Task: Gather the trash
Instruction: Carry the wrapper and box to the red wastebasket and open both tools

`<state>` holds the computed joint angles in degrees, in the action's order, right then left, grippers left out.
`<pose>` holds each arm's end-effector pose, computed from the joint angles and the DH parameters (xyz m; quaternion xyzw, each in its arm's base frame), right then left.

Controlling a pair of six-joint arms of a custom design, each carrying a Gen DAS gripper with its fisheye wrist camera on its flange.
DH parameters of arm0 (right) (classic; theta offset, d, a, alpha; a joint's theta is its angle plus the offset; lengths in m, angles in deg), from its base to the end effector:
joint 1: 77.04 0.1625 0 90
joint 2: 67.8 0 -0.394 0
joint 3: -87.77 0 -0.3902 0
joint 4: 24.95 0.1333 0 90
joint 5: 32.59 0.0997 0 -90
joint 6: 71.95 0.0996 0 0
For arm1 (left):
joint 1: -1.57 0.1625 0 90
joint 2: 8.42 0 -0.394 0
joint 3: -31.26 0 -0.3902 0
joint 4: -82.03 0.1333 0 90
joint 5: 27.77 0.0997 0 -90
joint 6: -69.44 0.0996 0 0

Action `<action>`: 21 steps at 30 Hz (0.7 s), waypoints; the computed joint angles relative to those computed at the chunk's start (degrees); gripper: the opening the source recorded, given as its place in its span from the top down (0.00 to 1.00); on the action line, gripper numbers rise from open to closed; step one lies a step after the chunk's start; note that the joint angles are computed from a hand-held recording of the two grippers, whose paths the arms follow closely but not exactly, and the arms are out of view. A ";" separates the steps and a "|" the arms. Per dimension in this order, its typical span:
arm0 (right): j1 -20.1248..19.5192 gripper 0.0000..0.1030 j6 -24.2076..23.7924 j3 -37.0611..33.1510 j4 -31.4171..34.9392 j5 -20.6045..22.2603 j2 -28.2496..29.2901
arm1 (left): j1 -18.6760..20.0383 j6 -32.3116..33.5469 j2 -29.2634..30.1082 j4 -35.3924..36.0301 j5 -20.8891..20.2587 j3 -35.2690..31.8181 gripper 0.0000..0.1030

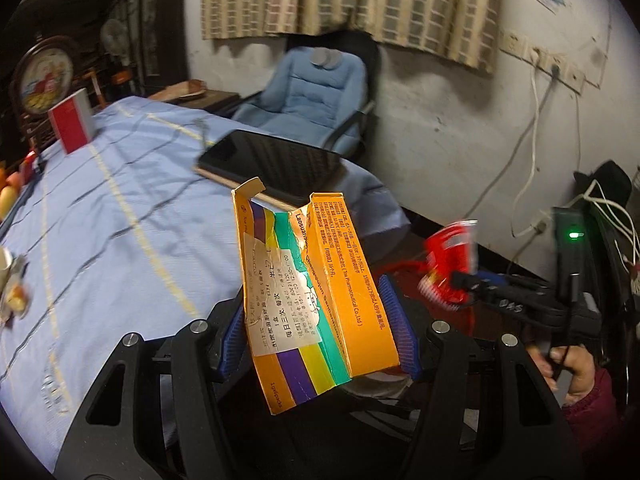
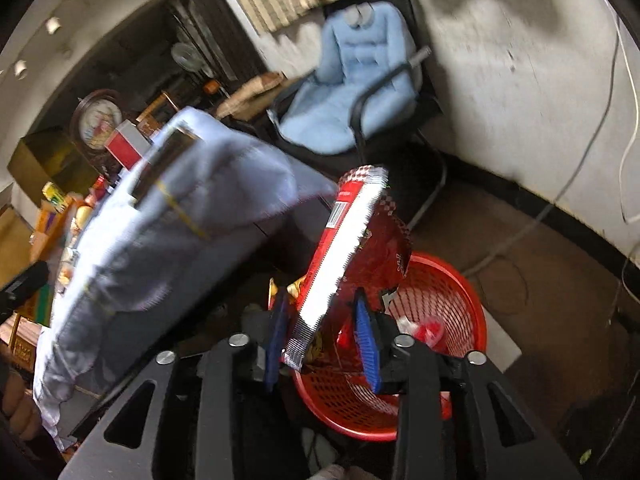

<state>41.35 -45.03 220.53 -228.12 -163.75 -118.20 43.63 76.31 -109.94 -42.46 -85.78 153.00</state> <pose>0.2627 -0.3435 0.0660 -0.0818 -0.9037 0.3776 0.1847 -0.1760 -0.4094 0.3564 0.4086 0.8626 -0.2077 0.2142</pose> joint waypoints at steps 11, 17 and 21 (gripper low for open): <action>-1.81 0.45 0.34 4.41 -8.28 -2.16 -1.41 | -0.35 1.45 8.88 0.80 -3.62 0.14 0.42; -4.26 0.45 -0.01 7.86 -14.00 -0.62 -2.89 | -0.79 2.20 15.08 0.28 -6.51 -0.35 0.40; -5.50 0.45 -0.25 9.39 -15.86 0.30 -3.45 | -1.67 2.58 18.42 -0.04 -6.36 -0.51 0.34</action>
<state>35.86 -45.28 229.92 -243.99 -163.46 -121.65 41.96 78.89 -91.52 -42.50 -92.13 152.49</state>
